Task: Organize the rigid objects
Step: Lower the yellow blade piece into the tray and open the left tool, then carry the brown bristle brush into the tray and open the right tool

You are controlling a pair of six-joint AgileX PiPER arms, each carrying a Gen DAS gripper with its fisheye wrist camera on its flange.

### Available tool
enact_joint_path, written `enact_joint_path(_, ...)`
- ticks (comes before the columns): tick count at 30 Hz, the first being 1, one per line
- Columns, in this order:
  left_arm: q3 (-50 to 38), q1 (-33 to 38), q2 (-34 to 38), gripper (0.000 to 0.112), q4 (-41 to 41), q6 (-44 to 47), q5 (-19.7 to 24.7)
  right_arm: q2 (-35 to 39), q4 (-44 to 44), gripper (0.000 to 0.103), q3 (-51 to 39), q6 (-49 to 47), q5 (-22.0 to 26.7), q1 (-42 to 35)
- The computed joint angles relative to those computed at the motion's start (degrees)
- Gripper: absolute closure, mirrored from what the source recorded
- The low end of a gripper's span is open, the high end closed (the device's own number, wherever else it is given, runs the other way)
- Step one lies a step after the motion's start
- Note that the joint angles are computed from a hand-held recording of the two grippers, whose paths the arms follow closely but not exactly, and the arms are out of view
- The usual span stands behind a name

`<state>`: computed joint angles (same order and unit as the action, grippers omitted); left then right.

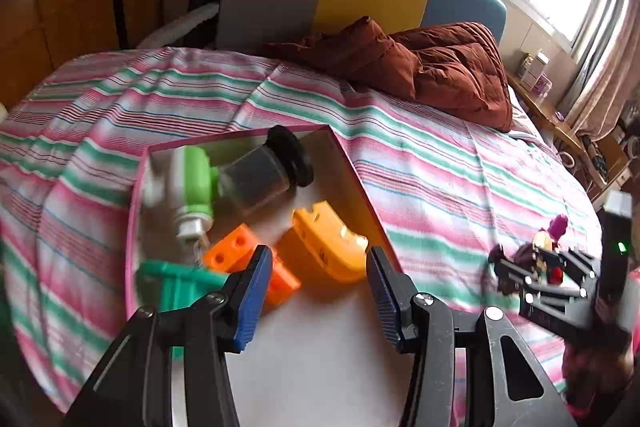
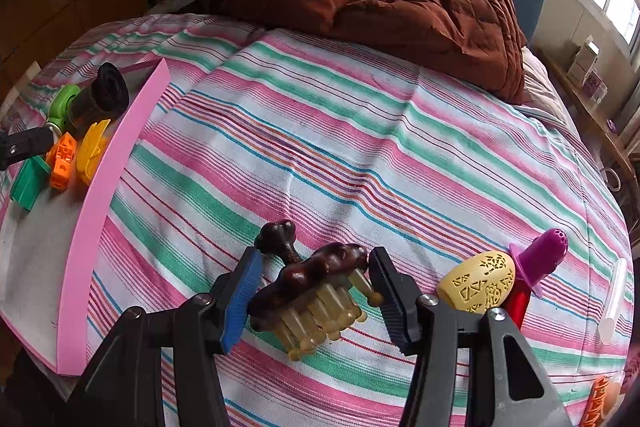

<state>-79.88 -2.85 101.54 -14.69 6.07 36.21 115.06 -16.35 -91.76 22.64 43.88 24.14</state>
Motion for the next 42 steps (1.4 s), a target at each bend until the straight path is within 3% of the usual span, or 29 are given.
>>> enact_joint_path(11, 17.34, 1.08, -13.07, 0.057, 8.35, -4.63, -4.25, -0.01, -0.58, 0.047, 0.10, 0.63, -0.24, 0.21)
enact_joint_path(22, 22.01, 4.18, -16.84, 0.057, 6.59, -1.65, -5.62, -0.24, -0.49, 0.047, 0.28, 3.45, -0.23, 0.07)
enact_joint_path(31, 23.37, 7.15, -17.71, 0.057, 2.19, 2.55, -6.10, -3.69, 7.09, 0.047, 0.69, 2.27, -0.61, 0.80)
enact_joint_path(37, 24.00, 9.81, -18.17, 0.057, -0.39, 4.98, -6.10, -4.18, 9.69, 0.047, -5.22, -2.34, -0.38, 6.63)
enact_joint_path(42, 24.23, 11.67, -17.97, 0.057, -2.30, 6.87, -5.87, 1.40, 11.42, 0.047, -14.95, -6.50, 3.00, 11.33)
